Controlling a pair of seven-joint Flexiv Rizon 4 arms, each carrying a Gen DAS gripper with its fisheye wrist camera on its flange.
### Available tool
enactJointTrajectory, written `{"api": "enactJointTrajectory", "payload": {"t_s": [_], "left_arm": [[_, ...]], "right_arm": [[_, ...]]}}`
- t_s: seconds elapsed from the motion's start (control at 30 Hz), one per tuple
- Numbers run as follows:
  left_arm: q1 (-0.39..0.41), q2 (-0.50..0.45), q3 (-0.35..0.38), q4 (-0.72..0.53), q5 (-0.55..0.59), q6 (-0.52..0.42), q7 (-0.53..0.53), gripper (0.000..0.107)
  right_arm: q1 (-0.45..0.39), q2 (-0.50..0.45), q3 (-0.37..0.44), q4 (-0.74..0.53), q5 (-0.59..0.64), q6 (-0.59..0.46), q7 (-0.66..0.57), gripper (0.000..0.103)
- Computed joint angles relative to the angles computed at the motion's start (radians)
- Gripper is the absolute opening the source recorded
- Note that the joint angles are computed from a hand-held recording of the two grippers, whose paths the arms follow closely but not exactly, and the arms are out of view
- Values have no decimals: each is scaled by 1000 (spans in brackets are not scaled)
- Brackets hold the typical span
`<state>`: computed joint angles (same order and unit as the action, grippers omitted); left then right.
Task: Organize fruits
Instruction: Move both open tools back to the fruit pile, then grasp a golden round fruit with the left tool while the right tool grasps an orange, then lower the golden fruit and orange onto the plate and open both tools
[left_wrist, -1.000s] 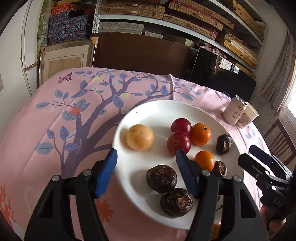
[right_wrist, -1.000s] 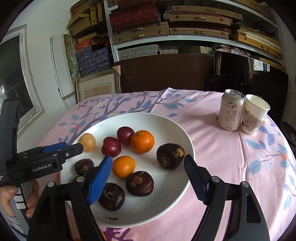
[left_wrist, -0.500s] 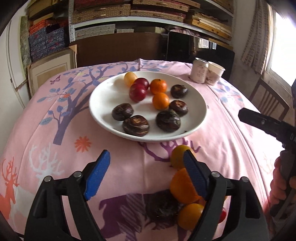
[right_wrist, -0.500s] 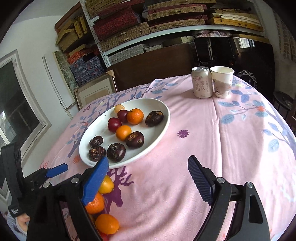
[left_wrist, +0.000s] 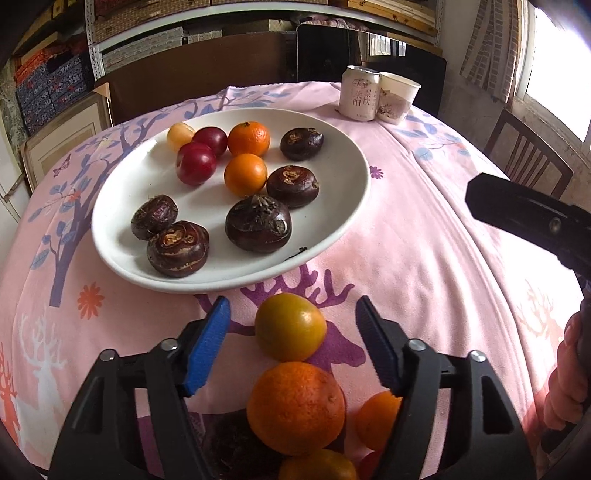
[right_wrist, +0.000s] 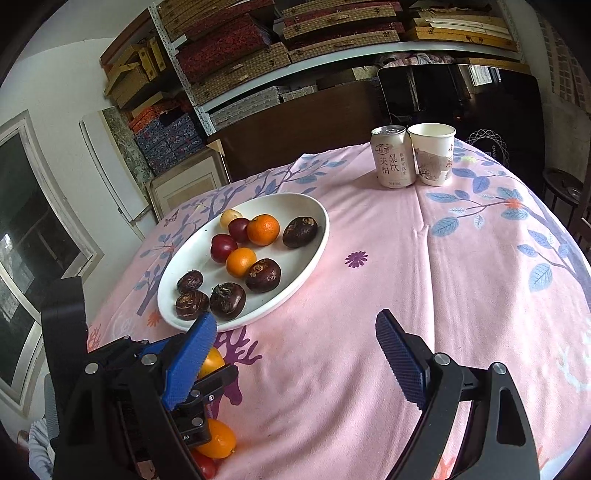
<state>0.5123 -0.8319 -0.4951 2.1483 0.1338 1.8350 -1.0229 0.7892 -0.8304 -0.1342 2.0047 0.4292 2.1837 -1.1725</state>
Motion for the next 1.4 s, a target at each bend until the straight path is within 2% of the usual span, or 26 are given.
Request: {"api": "enactJointTrajectory", "payload": {"t_s": [0.07, 0.2, 0.3, 0.4, 0.5, 0.63, 0.77, 0.83, 0.93, 1.0, 1.03, 1.13, 1.23, 1.3, 1.4], "left_arm": [[23, -10, -22, -9, -12, -47, 5, 37], [86, -31, -83, 3, -17, -51, 24, 37], [104, -21, -70, 37, 13, 41, 14, 37], [214, -18, -118, 87, 80, 101, -23, 37], [347, -43, -179, 113, 138, 110, -73, 37], [435, -66, -204, 113, 154, 84, -116, 37], [446, -74, -211, 104, 154, 70, -124, 37], [440, -73, -205, 107, 163, 80, -118, 37], [443, -78, -208, 110, 171, 83, -115, 37], [446, -79, -211, 110, 172, 81, -115, 37], [450, -81, -215, 110, 172, 77, -115, 37], [462, -88, -226, 111, 170, 72, -114, 37], [468, -89, -228, 114, 167, 90, -124, 37], [493, -94, -249, 120, 181, 102, -131, 37], [477, -71, -256, 108, 191, 109, -141, 37]], "right_arm": [[-1, 0, 2, 0, -1, 1, 0, 89], [-1, 0, 2, 0, 0, 0, -2, 89], [-11, 5, 15, 4, -22, -6, -5, 89], [-54, 17, 69, 24, -96, -2, -9, 89], [-90, 23, 128, 62, -192, 10, -30, 89], [-27, 18, 110, 94, -209, -20, -80, 86], [-55, 3, 145, 76, -256, -82, -80, 61], [-147, -12, 222, 70, -352, -78, -42, 58], [-206, -27, 272, 68, -428, -63, -10, 50], [-283, -43, 333, 66, -508, -49, 24, 37], [-307, -50, 351, 66, -537, -43, 42, 37], [-306, -52, 340, 72, -561, -25, 70, 37], [-247, -33, 280, 92, -481, 37, 75, 36], [-179, -17, 221, 107, -373, 81, 62, 36], [-29, -1, 87, 92, -171, 65, 4, 36]]}}
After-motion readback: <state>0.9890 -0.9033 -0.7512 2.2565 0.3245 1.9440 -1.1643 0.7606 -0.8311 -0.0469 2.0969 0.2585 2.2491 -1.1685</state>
